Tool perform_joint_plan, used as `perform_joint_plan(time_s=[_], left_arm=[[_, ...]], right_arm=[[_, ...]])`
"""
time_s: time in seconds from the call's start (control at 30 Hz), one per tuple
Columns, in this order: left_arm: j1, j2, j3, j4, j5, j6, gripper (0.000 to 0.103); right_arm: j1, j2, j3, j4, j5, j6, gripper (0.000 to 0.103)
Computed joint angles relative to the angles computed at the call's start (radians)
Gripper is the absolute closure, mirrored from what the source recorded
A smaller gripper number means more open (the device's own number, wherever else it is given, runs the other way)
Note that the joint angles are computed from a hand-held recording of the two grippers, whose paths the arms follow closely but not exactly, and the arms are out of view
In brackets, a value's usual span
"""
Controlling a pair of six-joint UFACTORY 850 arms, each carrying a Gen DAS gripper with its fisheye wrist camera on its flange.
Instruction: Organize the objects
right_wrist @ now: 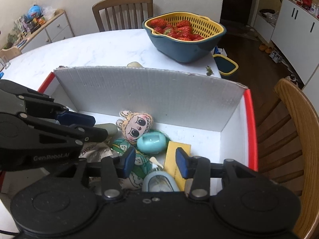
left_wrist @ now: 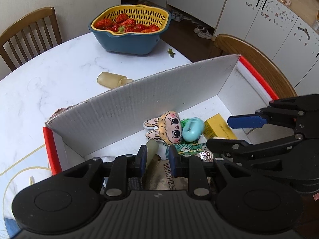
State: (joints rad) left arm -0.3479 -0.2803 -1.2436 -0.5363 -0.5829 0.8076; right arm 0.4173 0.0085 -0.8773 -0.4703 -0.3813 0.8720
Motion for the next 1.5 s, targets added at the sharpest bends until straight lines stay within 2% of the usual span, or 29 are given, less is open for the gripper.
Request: perform_joint_plan(time_s=[0.27,0.33,0.4,0.5,0.53,0.73,0.83,1.0,1.07,1.13,1.3,1.4,1.5], left_arm=[[0.0,0.081,0.066,-0.049,0.029,0.077,0.079],[0.003,0.104,0.084,-0.066,0.034,0.094,0.074],[0.01,0.126,0.101,-0.092,0.028,0.116,0.07],[0.021,0.163,0.129,-0.126,0.032,0.138,0.051],[0.025,0.177,0.141,-0.144,0.037,0.155,0.048],[0.064,0.249,0.19,-0.239,0.014,0.239,0.046],[0.088,0.288,0.216,-0.29,0.007,0.301,0.039],[0.134,0.344,0.252,-0.378,-0.02,0.412,0.038],[0.155,0.36,0.26,-0.401,-0.037,0.434,0.036],[0.176,0.374,0.27,-0.43,-0.051,0.46,0.029],[0.219,0.404,0.292,-0.462,-0.078,0.499,0.028],[0.245,0.418,0.303,-0.478,-0.098,0.521,0.019],[0.264,0.431,0.313,-0.486,-0.104,0.537,0.018]], right_arm=[[0.038,0.079,0.052,-0.102,-0.001,0.154,0.053],[0.052,0.1,0.065,-0.146,-0.002,0.215,0.047],[0.068,0.122,0.079,-0.189,-0.006,0.27,0.046],[0.096,0.157,0.095,-0.246,-0.023,0.346,0.045],[0.105,0.17,0.101,-0.267,-0.029,0.374,0.043],[0.165,0.231,0.122,-0.374,-0.073,0.517,0.04],[0.203,0.256,0.13,-0.443,-0.098,0.608,0.034],[0.273,0.278,0.133,-0.556,-0.148,0.748,0.029],[0.3,0.285,0.134,-0.597,-0.168,0.804,0.027],[0.329,0.286,0.134,-0.639,-0.195,0.86,0.022],[0.399,0.28,0.127,-0.7,-0.266,0.955,0.018],[0.441,0.276,0.124,-0.73,-0.31,1.006,0.014],[0.482,0.275,0.126,-0.761,-0.352,1.067,0.007]])
